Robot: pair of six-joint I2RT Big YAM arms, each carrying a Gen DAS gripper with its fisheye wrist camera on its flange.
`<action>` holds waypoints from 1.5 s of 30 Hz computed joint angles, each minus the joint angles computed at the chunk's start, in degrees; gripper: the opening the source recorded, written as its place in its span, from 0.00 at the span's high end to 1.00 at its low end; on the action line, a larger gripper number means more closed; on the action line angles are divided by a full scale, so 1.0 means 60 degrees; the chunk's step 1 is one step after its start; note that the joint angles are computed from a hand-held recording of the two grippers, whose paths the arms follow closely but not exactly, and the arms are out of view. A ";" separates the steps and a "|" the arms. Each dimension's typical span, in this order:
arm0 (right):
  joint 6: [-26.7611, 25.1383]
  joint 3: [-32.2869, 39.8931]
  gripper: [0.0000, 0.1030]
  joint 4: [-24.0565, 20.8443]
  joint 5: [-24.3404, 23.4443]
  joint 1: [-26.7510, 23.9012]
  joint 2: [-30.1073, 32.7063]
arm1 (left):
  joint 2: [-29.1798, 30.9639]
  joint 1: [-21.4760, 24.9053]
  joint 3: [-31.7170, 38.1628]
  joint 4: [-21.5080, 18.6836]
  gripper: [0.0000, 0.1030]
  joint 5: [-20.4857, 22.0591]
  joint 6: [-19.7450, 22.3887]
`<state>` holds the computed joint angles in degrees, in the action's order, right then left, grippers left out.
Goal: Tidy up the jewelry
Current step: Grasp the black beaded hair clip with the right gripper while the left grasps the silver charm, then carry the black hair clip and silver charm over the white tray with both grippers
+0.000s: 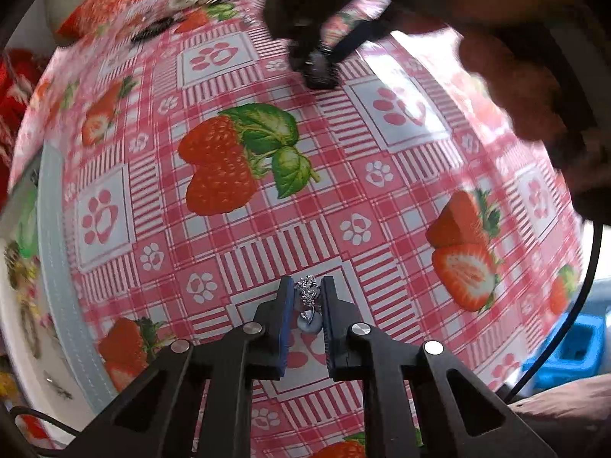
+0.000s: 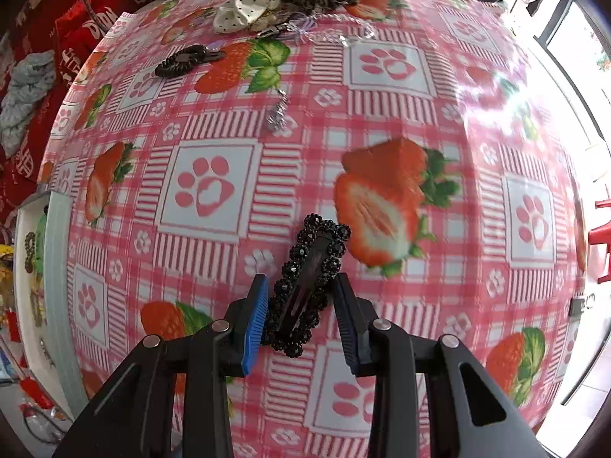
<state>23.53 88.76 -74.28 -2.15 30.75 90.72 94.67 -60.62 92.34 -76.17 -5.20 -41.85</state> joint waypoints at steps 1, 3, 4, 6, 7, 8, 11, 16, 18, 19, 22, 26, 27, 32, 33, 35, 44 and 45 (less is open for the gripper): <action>0.0013 -0.0118 0.64 0.0021 -0.0056 -0.0022 -0.0121 | -0.0089 0.0091 -0.0106 0.0076 0.80 0.0110 -0.0092; 0.0038 -0.0339 0.64 0.0036 -0.0160 -0.0074 -0.0378 | -0.0308 0.0291 -0.0350 0.0267 0.80 0.0428 -0.0289; 0.0057 -0.0458 0.64 0.0043 -0.0221 -0.0095 -0.0514 | -0.0430 0.0404 -0.0491 0.0381 0.80 0.0622 -0.0448; 0.0070 -0.0645 0.64 0.0017 -0.0306 -0.0124 -0.0754 | -0.0646 0.0648 -0.0751 0.0598 0.80 0.0968 -0.0814; 0.0080 -0.0756 0.64 0.0003 -0.0356 -0.0124 -0.0892 | -0.0721 0.0746 -0.0824 0.0659 0.80 0.1073 -0.0967; 0.0092 -0.0889 0.64 -0.0015 -0.0404 -0.0125 -0.1058 | -0.0787 0.0828 -0.0882 0.0688 0.80 0.1121 -0.1024; 0.0171 -0.1109 0.64 -0.0085 -0.0523 -0.0067 -0.1362 | -0.1066 0.1075 -0.1113 0.0771 0.80 0.1200 -0.1100; 0.0382 -0.1291 0.64 -0.0281 -0.0667 0.0060 -0.1720 | -0.1252 0.1357 -0.1114 0.0803 0.80 0.1210 -0.0996; 0.0491 -0.1291 0.64 -0.0302 -0.0691 0.0132 -0.1741 | -0.1461 0.1390 -0.1162 0.0695 0.80 0.1198 -0.0997; 0.0545 -0.1293 0.64 -0.0315 -0.0710 0.0174 -0.1757 | -0.1507 0.1423 -0.1152 0.0655 0.80 0.1193 -0.0989; 0.0642 -0.1356 0.64 -0.0390 -0.0753 0.0304 -0.1910 | -0.1857 0.1492 -0.1307 0.0532 0.80 0.1156 -0.0961; 0.0789 -0.1267 0.64 -0.0398 -0.0756 0.0536 -0.1895 | -0.2057 0.1577 -0.1264 0.0389 0.80 0.1053 -0.0998; 0.0806 -0.1236 0.64 -0.0399 -0.0761 0.0567 -0.1877 | -0.2120 0.1609 -0.1257 0.0332 0.80 0.1009 -0.1002; 0.0855 -0.0935 0.64 -0.0570 -0.0745 0.0798 -0.1845 | -0.2312 0.1642 -0.1213 0.0157 0.80 0.0771 -0.1214; 0.0865 -0.0886 0.64 -0.0588 -0.0730 0.0842 -0.1825 | -0.2361 0.1665 -0.1216 0.0115 0.80 0.0725 -0.1242; 0.0870 -0.0705 0.64 -0.0698 -0.0695 0.0964 -0.1780 | -0.2430 0.1680 -0.1204 0.0032 0.80 0.0618 -0.1349; 0.0914 0.0153 0.64 -0.1038 -0.0563 0.1547 -0.1424 | -0.2890 0.1858 -0.1305 -0.0327 0.80 0.0257 -0.1630; 0.0915 0.0239 0.64 -0.1062 -0.0558 0.1604 -0.1381 | -0.2949 0.1890 -0.1328 -0.0371 0.80 0.0229 -0.1661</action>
<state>29.02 90.19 -80.65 -5.50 40.38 82.43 76.98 -49.28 84.37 -78.40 -3.83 -51.82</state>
